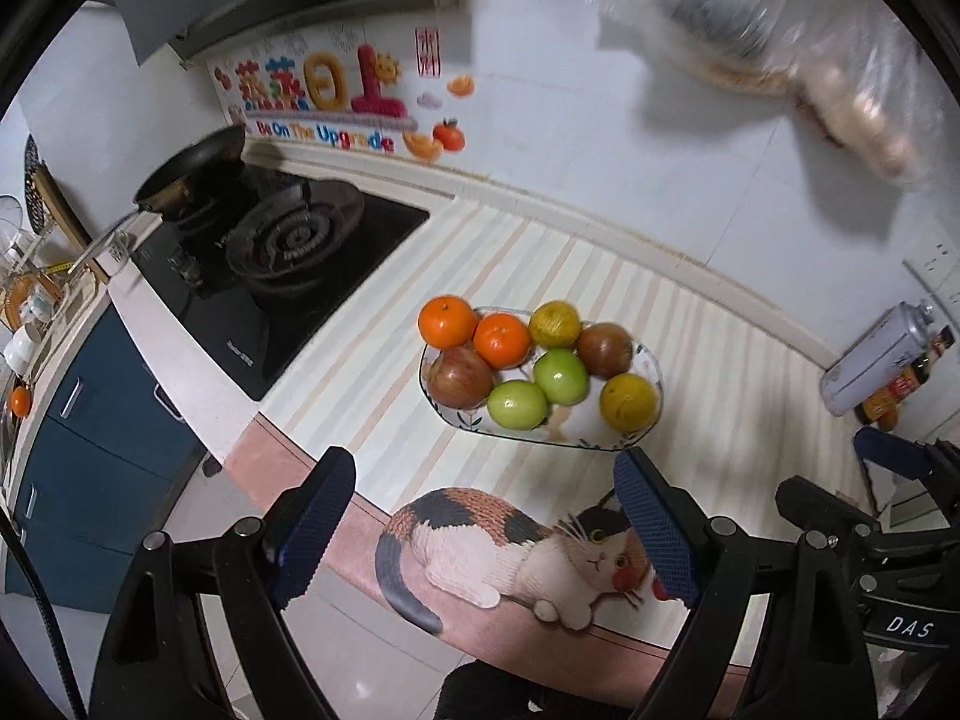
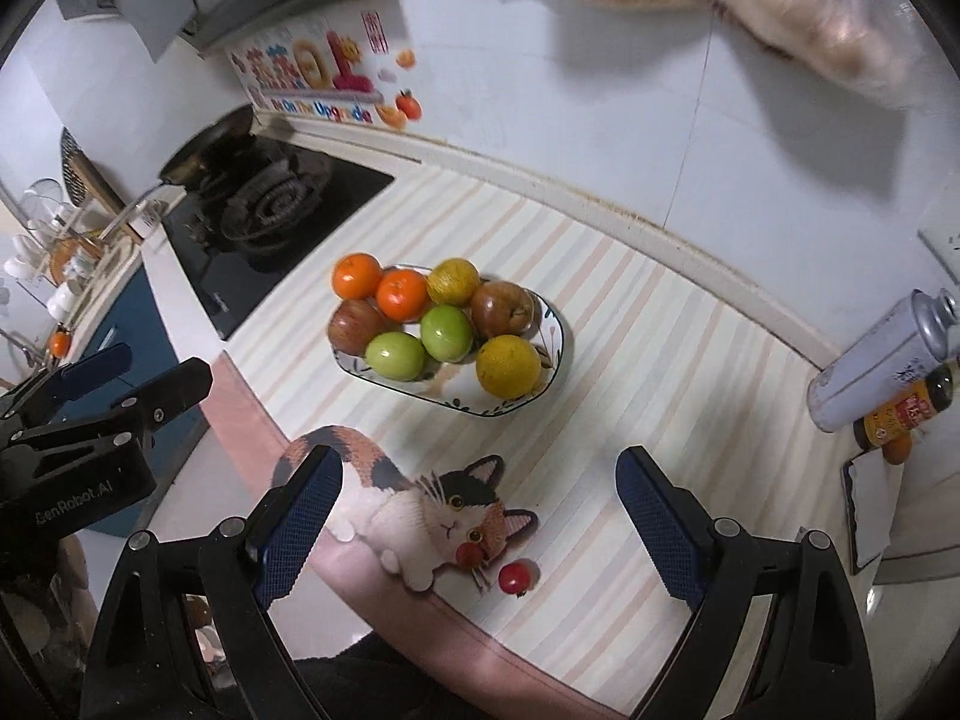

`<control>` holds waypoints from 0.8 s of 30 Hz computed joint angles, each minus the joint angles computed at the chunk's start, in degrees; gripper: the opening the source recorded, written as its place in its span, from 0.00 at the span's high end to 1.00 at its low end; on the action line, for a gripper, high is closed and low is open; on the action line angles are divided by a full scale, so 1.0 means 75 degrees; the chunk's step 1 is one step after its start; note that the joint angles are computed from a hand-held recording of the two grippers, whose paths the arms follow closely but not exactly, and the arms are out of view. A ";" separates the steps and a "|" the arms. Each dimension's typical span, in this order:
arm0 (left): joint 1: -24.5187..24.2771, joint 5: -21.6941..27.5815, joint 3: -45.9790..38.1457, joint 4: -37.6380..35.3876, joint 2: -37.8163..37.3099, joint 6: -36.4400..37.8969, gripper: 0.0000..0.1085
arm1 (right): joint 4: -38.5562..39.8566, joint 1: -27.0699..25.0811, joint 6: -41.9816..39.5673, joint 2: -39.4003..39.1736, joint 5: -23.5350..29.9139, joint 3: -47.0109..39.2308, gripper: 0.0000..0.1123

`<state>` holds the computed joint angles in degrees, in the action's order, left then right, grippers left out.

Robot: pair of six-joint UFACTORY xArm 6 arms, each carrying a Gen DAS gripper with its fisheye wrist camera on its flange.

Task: Organize fruits
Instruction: 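Lift both grippers away from the plate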

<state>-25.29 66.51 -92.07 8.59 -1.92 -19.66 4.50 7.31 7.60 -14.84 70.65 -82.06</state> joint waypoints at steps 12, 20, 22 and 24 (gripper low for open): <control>-0.0416 0.0136 0.0024 0.0267 -0.0848 -0.0286 0.19 | 0.0103 0.0014 0.0127 -0.0930 0.0274 -0.0174 0.16; -0.0567 0.0090 0.0164 0.0363 -0.1037 -0.0409 0.19 | 0.0391 -0.0122 0.0145 -0.1093 0.0337 -0.0082 0.16; -0.0580 0.0076 0.0202 0.0381 -0.1019 -0.0426 0.19 | 0.0414 -0.0166 0.0228 -0.1121 0.0254 0.0055 0.15; -0.0562 0.0073 0.0240 0.0310 -0.0989 -0.0429 0.19 | 0.0421 -0.0257 0.0271 -0.1088 0.0253 0.0207 0.15</control>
